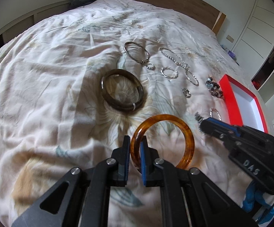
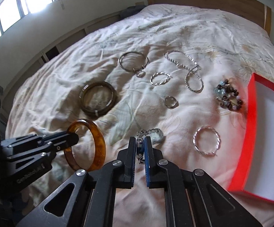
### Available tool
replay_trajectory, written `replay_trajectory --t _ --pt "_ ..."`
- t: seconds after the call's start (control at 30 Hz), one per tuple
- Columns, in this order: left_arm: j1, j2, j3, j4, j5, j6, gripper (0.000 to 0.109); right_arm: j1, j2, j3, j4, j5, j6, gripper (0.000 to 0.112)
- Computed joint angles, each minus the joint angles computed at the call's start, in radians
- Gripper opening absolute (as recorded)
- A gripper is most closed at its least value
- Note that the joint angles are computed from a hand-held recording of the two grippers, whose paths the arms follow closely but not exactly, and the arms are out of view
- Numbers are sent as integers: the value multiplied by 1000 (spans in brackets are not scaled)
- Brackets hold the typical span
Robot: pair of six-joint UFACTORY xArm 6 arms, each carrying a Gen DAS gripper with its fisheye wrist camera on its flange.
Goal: Organize jewelry
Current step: 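Grasp the silver wristwatch with the right tool and lift it, then carry both items into the red box and open both tools to release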
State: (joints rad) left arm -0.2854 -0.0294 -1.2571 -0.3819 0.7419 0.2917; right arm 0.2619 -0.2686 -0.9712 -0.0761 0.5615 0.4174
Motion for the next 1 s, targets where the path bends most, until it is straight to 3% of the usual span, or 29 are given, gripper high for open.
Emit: replay_trajectory --t 0.4,0.73,1.0 --pt "-61 -93 -28 -8 56 3 9 -44 -242 75 -124 36 123 9" --pt "-252 61 -251 5 97 -36 9 -301 -423 182 -86 76 46 9" --pt "-393 277 -435 100 116 -107 9 -482 -432 280 34 73 -87 9"
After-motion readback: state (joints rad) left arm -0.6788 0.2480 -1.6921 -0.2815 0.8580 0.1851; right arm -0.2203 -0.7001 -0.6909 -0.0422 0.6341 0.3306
